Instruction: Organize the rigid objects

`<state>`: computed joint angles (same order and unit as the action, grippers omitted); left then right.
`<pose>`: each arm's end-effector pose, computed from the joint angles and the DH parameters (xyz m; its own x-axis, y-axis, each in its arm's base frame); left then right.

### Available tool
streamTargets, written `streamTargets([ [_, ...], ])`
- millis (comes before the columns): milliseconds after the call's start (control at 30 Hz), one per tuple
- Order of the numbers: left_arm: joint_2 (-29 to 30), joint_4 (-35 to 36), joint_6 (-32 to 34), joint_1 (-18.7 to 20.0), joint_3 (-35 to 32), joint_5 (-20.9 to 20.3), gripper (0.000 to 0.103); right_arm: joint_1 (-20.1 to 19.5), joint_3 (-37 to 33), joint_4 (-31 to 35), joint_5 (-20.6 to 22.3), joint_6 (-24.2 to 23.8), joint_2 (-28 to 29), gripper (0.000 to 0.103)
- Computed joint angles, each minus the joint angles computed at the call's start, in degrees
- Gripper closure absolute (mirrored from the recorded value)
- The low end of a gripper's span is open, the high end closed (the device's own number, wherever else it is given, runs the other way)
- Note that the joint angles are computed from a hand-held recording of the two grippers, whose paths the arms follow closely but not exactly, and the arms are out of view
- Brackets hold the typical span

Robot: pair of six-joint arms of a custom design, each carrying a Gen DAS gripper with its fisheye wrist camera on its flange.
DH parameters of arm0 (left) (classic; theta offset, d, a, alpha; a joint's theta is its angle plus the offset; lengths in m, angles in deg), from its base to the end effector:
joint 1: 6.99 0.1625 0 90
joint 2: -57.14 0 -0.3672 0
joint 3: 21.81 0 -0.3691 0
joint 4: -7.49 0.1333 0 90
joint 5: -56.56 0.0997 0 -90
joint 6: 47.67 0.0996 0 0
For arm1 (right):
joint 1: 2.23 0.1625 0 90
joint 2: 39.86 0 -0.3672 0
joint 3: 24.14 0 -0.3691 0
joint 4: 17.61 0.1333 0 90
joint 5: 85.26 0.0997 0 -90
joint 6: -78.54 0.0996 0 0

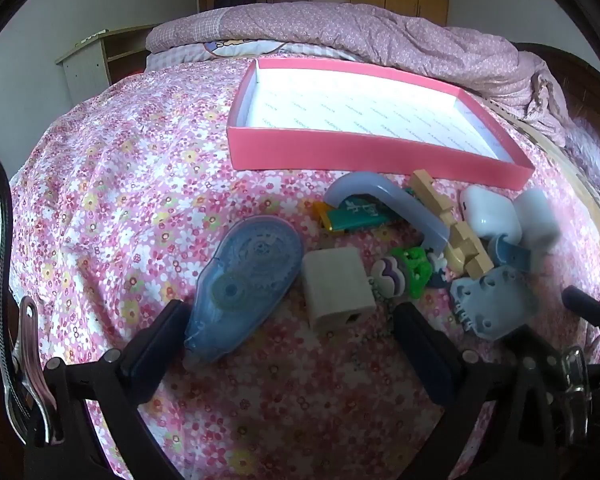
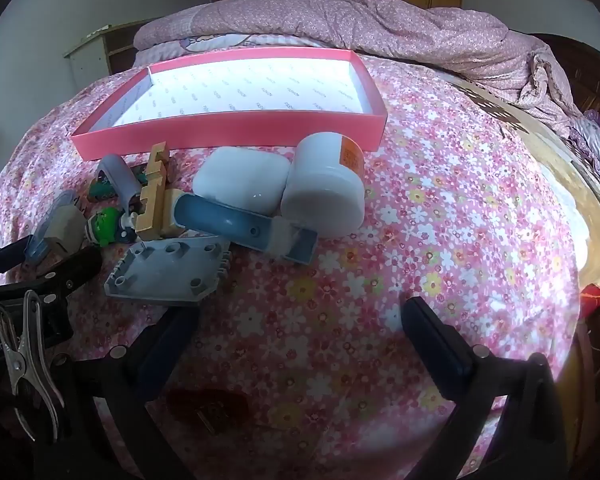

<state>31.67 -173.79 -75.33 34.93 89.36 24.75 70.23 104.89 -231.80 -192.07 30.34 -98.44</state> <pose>-0.1993 -0.4718 -0.0902 -0.7101 -0.0102 -0.7040 0.4639 0.7454 -0.4788 -0.0362 -0.4613 0.1520 -0.6944 -0.0799 0.7151 -0.5092 0.7567 -0.4099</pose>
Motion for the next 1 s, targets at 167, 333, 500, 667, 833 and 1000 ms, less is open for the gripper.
streamTargets([
  [167, 0.0, -0.1, -0.1, 0.0, 0.0, -0.2, 0.000, 0.1, 0.1, 0.0, -0.2, 0.0, 0.0, 0.000],
  [333, -0.1, -0.1, -0.1, 0.1, 0.0, -0.4, 0.000, -0.1, -0.1, -0.2, 0.1, 0.0, 0.2, 0.000],
  [500, 0.4, -0.8, 0.5, 0.1, -0.1, -0.1, 0.000, -0.1, 0.0, -0.7, 0.2, -0.1, 0.4, 0.000],
  [667, 0.0, -0.7, 0.8, 0.3, -0.3, -0.3, 0.000, -0.2, 0.2, -0.9, 0.5, -0.3, 0.3, 0.000],
  [833, 0.2, -0.7, 0.5, 0.1, -0.2, -0.3, 0.000, -0.1, 0.0, -0.6, 0.5, -0.5, 0.2, 0.000],
  [1000, -0.2, -0.1, 0.7, 0.0, 0.0, -0.8, 0.000, -0.3, 0.4, -0.9, 0.9, -0.5, 0.1, 0.000],
])
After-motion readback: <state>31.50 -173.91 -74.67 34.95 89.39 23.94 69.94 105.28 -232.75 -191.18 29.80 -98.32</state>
